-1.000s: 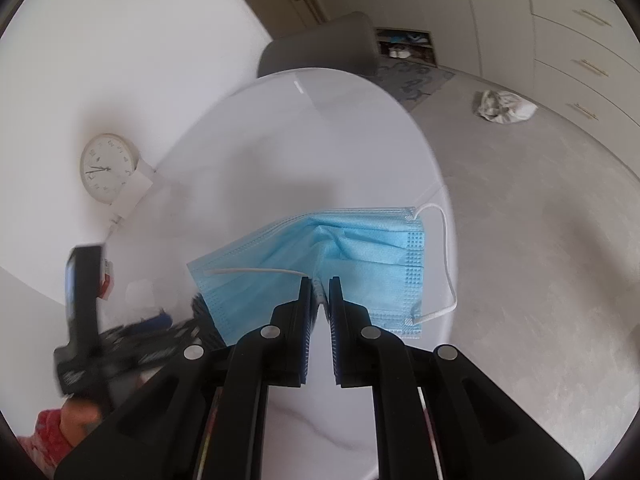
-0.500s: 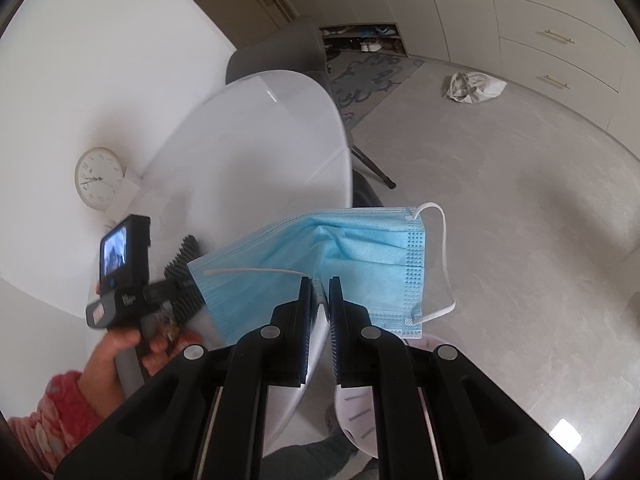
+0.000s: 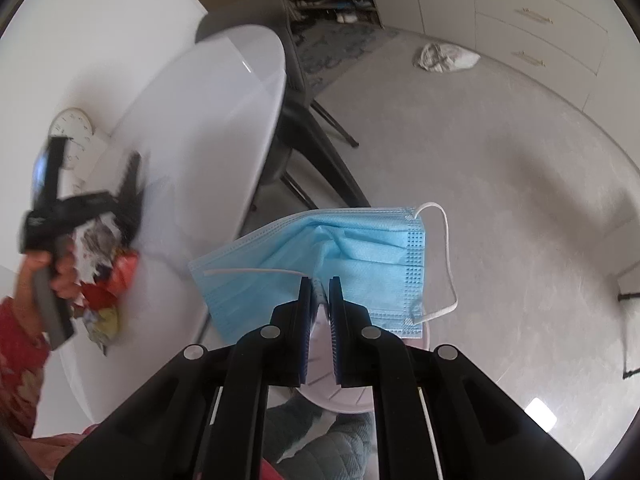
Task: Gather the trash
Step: 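Carry the mask and mesh net to the white wastebasket and open both tools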
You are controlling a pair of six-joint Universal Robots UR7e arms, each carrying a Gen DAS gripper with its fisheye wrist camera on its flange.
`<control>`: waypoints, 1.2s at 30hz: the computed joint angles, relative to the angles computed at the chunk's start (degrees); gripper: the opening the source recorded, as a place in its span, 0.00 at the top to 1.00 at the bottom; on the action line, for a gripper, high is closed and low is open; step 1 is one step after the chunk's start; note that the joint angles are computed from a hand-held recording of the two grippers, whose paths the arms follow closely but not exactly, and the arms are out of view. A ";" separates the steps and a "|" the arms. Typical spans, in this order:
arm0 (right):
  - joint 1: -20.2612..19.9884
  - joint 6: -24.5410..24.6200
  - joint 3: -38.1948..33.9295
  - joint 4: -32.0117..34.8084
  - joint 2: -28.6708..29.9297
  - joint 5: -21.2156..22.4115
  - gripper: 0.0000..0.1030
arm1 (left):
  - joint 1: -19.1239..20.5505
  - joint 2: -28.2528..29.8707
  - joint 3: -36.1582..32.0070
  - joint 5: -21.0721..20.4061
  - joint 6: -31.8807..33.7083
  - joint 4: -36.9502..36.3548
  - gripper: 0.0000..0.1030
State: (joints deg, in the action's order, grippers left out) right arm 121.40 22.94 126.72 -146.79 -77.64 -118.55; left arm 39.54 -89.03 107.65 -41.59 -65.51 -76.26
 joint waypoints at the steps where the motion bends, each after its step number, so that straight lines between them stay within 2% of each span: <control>1: -0.61 -0.09 0.93 -0.49 0.17 0.17 0.91 | -1.02 -0.59 0.58 -0.42 0.59 -0.41 0.85; 6: -3.71 0.02 7.76 -7.12 1.49 0.91 0.90 | -5.98 -4.81 2.28 -3.20 3.89 -1.21 0.85; 9: -7.53 -0.47 11.65 -14.65 5.85 2.27 0.88 | -9.67 -7.30 2.46 -5.35 5.68 0.17 0.85; 12: -10.67 -0.22 13.82 -19.77 10.59 3.14 0.86 | -11.62 -8.09 2.48 -7.55 9.57 -0.75 0.85; 14: -12.13 0.60 14.35 -20.97 13.32 3.43 0.74 | -14.11 -8.46 3.37 -10.43 11.23 -1.50 0.85; 16: -12.28 2.15 14.20 -19.59 14.40 3.25 0.40 | -14.74 -7.25 3.47 -12.56 13.91 -3.44 0.85; 17: -11.68 2.78 14.38 -19.53 14.41 2.58 0.36 | -15.70 -7.10 4.19 -14.19 15.04 -4.30 0.85; 19: -10.33 3.67 14.86 -19.17 13.22 2.00 0.25 | -16.64 -6.48 5.18 -16.95 16.56 -5.90 0.85; 21: -8.62 6.07 15.38 -17.44 10.40 1.27 0.21 | -17.41 -4.90 7.02 -21.03 18.37 -9.02 0.85; 26: -5.58 11.13 17.55 -11.00 -1.14 -2.96 0.14 | -18.64 -1.05 10.02 -27.07 22.24 -14.58 0.85; 31: -3.46 15.37 18.20 -2.51 -11.28 -6.87 0.12 | -18.42 4.17 13.37 -30.45 23.37 -18.10 0.85; 32: -3.54 15.56 18.20 -1.86 -12.26 -6.95 0.12 | -17.39 6.25 13.84 -30.96 23.82 -18.68 0.83; 34: -3.67 16.09 18.35 -0.33 -14.63 -6.84 0.12 | -15.93 8.98 15.00 -31.61 23.49 -19.04 0.74; 36: -3.62 16.47 18.51 -0.24 -15.28 -6.88 0.12 | -15.09 10.69 16.10 -32.54 22.51 -19.33 0.55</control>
State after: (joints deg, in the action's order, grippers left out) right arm 117.78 39.41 145.23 -147.04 -92.91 -125.43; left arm 24.44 -78.34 123.75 -74.13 -43.00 -95.59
